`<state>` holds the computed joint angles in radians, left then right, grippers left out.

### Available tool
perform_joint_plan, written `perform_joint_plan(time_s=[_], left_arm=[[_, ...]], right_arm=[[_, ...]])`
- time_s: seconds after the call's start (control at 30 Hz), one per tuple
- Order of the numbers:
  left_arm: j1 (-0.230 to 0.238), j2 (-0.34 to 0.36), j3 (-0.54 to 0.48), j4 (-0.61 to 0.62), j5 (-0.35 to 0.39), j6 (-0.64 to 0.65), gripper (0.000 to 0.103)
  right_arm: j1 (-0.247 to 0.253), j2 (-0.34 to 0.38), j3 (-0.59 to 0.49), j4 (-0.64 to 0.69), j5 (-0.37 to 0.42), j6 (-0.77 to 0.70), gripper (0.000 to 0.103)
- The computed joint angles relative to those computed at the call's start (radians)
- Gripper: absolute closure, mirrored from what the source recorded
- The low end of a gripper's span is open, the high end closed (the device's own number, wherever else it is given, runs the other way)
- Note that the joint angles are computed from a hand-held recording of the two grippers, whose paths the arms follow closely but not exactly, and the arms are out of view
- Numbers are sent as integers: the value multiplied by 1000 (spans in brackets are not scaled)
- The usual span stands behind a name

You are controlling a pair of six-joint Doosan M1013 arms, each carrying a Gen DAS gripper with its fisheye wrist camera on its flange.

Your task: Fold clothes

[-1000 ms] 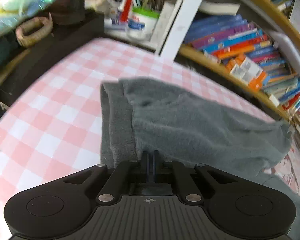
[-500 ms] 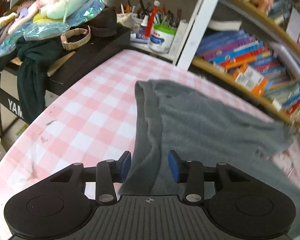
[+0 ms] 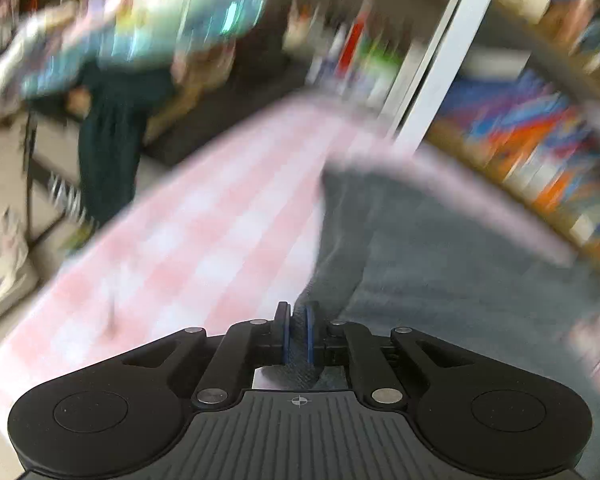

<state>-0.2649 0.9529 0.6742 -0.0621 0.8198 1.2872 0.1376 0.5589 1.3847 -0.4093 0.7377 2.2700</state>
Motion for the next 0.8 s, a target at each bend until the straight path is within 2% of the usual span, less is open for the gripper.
perform_joint_plan(time_s=[0.03, 0.07, 0.17, 0.2, 0.23, 0.3, 0.37, 0.47, 0.5, 0.53, 0.6, 0.77, 0.8], left_arm=[[-4, 9, -15, 32, 29, -7, 88], [-9, -1, 1, 55, 6, -20, 88], [-27, -63, 125, 155, -185, -123, 87], [-31, -73, 141, 178, -221, -144, 87], [-32, -82, 155, 176, -254, -143, 87], [-30, -88, 164, 34, -289, -16, 87], [-27, -63, 115, -129, -206, 145, 90], [-35, -8, 26, -141, -45, 171, 91], [-39, 7, 2, -82, 0, 122, 93], [-41, 7, 11, -35, -7, 60, 102], [-25, 1, 32, -52, -32, -37, 102], [-31, 10, 2, -39, 4, 39, 101], [-35, 4, 11, -38, -16, 59, 101]], right_arm=[[1, 0, 1, 5, -5, -8, 23], [1, -1, 1, 9, -10, -16, 23], [4, 0, 1, 4, -9, -26, 23], [3, -1, 3, 8, -13, -28, 23], [1, -2, 5, 12, -16, -31, 23], [1, -3, 5, 14, -19, -38, 23], [0, -2, 4, 17, -20, -48, 23], [1, -2, 3, 8, -16, -60, 23], [1, -4, 5, 6, -16, -64, 24], [0, -7, 9, 7, -18, -65, 24], [-4, -15, 21, 17, -27, -64, 25], [-12, -26, 38, 49, -53, -87, 25], [-13, -27, 36, 52, -56, -89, 25]])
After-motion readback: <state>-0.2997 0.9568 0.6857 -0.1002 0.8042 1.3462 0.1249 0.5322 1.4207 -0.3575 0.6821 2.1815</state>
